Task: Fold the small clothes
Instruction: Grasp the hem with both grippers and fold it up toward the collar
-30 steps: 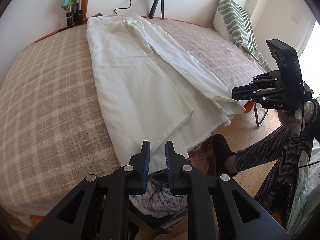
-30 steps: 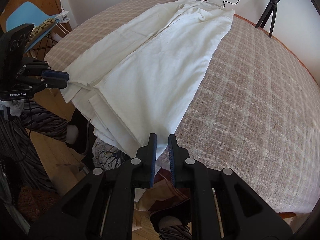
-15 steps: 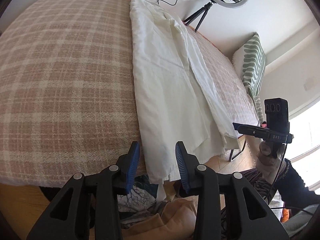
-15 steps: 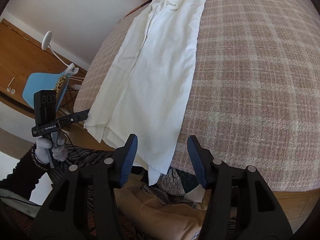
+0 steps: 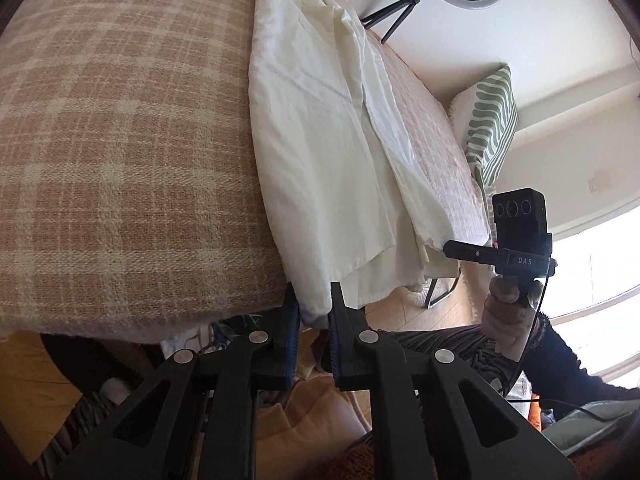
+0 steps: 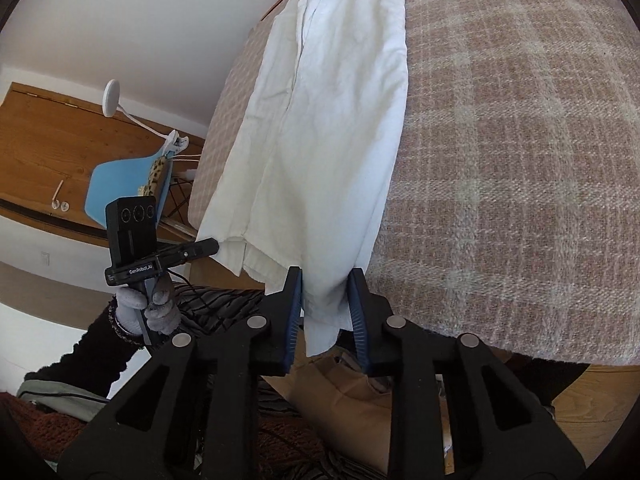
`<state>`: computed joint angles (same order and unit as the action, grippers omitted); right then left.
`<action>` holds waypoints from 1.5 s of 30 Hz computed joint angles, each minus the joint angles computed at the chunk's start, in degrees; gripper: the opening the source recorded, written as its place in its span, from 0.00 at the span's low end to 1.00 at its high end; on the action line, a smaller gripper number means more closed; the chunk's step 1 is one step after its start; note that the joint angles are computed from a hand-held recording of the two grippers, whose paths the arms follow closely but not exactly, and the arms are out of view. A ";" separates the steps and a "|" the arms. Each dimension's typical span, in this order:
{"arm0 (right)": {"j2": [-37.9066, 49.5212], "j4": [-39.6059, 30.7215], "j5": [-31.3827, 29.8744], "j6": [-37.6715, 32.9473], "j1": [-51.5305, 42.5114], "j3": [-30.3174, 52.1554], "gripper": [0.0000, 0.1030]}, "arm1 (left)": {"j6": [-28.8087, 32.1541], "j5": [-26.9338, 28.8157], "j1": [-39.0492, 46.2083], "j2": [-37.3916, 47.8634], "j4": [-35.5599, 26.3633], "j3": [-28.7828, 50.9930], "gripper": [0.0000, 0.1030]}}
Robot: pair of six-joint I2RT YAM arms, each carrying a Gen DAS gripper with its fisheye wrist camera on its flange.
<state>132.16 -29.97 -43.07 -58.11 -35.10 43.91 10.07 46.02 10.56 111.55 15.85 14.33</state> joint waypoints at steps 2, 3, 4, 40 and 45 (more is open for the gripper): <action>1.37 -1.94 -0.97 0.15 -0.28 1.50 0.18 | -0.02 1.88 0.63 0.13 -0.70 0.41 0.08; 1.87 -3.05 -1.63 0.04 -0.38 2.01 0.18 | -0.02 2.99 1.03 -0.18 -1.46 0.60 0.08; 2.11 -3.76 -2.30 0.01 -0.38 2.26 0.16 | -0.75 4.14 1.12 -0.81 -1.87 0.65 0.07; 9.49 7.77 -14.43 50.05 15.64 33.94 0.18 | -32.68 -2.48 -6.05 7.96 3.24 31.81 0.12; 10.87 3.75 -18.09 49.04 13.59 37.63 0.55 | -31.49 -2.42 -5.77 7.15 1.07 33.97 0.31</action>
